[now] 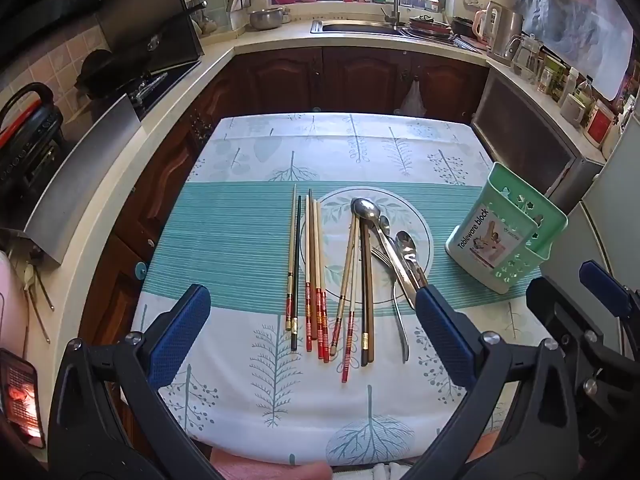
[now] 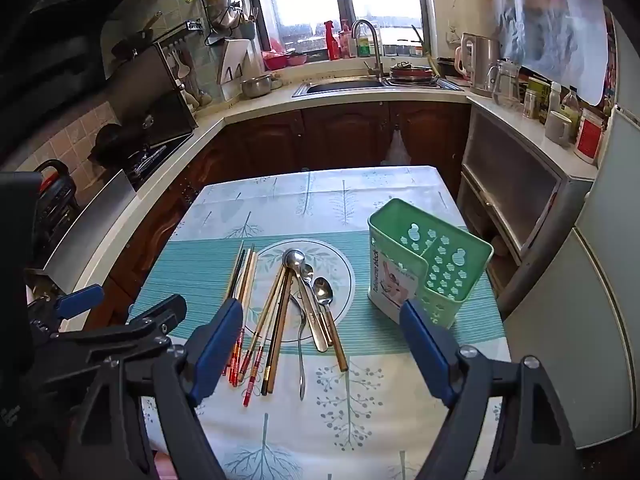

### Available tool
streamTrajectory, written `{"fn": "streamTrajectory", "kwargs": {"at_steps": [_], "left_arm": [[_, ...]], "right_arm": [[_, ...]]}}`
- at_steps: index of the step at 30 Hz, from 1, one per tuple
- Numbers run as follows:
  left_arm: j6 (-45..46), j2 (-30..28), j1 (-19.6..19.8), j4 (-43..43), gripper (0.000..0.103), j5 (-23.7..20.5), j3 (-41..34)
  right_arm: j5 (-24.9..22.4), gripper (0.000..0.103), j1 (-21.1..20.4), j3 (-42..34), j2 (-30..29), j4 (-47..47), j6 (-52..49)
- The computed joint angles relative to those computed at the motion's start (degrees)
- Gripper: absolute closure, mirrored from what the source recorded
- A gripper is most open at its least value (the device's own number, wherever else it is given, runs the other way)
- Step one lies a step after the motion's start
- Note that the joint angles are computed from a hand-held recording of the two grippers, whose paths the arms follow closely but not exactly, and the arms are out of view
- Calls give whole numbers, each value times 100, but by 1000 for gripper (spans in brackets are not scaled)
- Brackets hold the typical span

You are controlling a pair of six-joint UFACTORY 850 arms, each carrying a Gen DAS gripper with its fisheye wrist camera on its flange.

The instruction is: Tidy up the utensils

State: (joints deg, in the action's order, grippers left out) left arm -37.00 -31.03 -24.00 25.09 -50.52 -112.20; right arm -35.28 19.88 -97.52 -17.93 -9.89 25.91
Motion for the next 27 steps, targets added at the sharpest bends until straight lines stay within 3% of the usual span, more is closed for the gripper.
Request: {"fn": "streamTrajectory", "kwargs": {"at_steps": [7,11,27], "left_arm": [[-64,-105,-201,80,4,-122,-147],[219,32,31,-398,5,121,49],[137,-3,21,-418,6,-94,21]], "right_arm": [[3,21,-31,55,43,87,5],[-21,22,-23,9,11,39,101],[195,21,-69,234,148,552,-444]]}}
